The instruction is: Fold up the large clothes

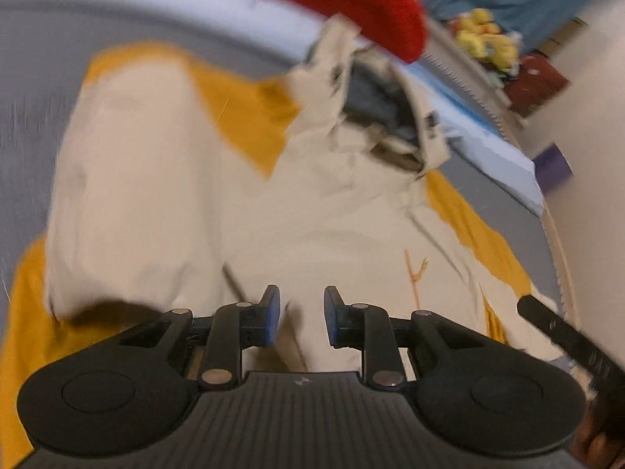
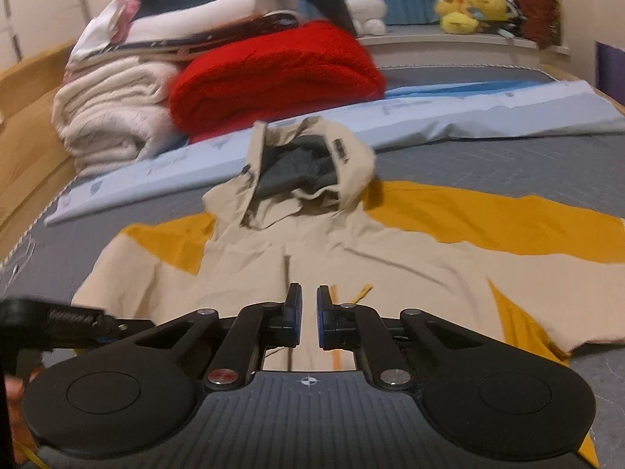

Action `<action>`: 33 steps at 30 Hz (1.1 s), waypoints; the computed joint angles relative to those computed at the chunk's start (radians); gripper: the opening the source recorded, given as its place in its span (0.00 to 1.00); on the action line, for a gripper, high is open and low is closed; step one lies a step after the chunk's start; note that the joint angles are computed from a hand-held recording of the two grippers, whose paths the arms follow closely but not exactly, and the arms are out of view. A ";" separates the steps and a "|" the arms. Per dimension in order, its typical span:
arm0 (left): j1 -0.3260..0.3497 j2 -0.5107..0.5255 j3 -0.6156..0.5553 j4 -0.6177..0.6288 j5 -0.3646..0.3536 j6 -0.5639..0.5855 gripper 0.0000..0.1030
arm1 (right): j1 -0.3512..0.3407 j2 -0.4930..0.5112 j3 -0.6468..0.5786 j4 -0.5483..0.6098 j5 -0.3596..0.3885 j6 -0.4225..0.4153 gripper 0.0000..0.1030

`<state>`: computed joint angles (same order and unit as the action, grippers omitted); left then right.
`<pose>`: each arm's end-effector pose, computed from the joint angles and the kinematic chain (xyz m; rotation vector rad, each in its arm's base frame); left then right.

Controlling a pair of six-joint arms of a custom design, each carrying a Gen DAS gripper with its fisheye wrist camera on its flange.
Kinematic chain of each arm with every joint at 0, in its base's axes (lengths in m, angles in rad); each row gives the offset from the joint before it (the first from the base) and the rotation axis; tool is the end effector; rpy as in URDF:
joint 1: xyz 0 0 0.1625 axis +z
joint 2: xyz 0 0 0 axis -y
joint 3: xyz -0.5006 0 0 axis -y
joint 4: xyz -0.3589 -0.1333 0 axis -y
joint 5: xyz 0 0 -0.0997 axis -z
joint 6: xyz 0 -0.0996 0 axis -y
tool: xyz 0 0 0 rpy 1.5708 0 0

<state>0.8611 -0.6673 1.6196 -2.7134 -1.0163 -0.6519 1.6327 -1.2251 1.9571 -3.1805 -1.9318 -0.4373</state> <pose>-0.3252 -0.6636 0.1156 0.0048 2.7453 -0.6951 0.1333 -0.5648 0.4108 0.4002 -2.4162 1.0422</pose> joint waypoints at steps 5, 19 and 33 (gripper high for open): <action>0.042 0.020 -0.038 0.090 -0.060 -0.076 0.25 | 0.017 0.018 -0.001 0.027 0.005 -0.089 0.16; 0.017 0.021 -0.015 -0.219 -0.133 0.254 0.00 | 0.060 0.058 0.034 0.118 -0.031 -0.412 0.50; 0.017 0.048 -0.015 -0.345 -0.334 0.374 0.00 | 0.093 0.140 0.079 -0.131 -0.136 -0.599 0.40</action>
